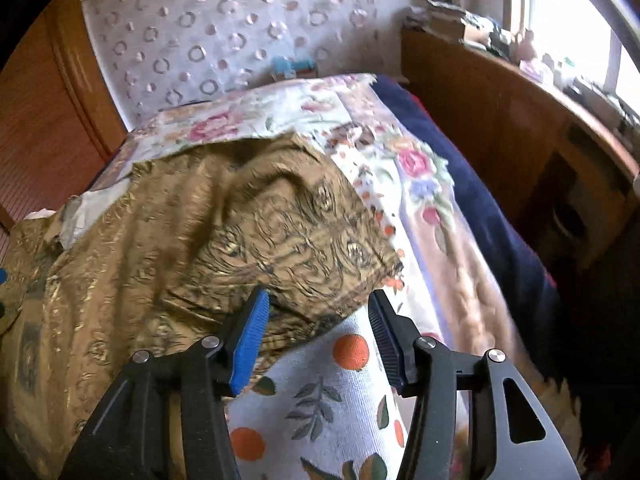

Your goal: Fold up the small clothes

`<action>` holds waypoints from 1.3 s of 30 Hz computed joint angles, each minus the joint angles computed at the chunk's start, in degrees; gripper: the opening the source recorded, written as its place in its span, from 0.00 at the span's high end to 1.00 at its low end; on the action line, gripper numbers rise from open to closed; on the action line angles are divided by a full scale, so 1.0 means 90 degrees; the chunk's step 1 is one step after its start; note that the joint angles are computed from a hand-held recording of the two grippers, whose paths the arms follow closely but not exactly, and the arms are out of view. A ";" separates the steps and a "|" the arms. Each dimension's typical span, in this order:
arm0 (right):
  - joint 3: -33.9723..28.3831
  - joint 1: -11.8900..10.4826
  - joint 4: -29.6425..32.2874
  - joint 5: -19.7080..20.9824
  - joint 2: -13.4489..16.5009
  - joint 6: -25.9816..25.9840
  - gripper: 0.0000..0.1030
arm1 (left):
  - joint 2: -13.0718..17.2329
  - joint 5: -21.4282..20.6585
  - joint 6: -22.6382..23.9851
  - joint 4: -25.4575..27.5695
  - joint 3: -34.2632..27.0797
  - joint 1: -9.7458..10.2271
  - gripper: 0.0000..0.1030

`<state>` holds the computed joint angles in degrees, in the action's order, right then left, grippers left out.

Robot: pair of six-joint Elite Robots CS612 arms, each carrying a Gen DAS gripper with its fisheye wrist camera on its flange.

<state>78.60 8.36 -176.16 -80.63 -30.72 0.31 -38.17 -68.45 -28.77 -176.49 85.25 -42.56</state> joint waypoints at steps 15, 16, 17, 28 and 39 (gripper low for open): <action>-0.0162 -0.0033 -0.0001 0.0018 0.0113 -0.0174 0.51 | -0.0043 0.0061 -0.0219 -0.0024 0.0143 0.0006 0.08; -0.0132 -0.0027 -0.0068 -0.0003 0.0111 -0.0257 0.55 | -0.0047 0.0065 -0.0236 -0.0048 0.0169 0.0009 0.08; -0.0139 -0.0003 -0.0107 -0.0101 0.0121 -0.0326 0.56 | -0.0046 0.0066 -0.0255 -0.0059 0.0178 0.0013 0.08; -0.0179 0.0075 -0.0436 0.0096 0.0129 -0.0609 0.94 | -0.0071 0.0080 -0.0462 -0.0061 0.0318 0.0054 0.08; -0.0176 0.0214 -0.0368 0.1651 -0.0040 -0.1090 0.92 | -0.0226 0.0412 -0.0751 -0.0107 0.0572 0.0089 0.08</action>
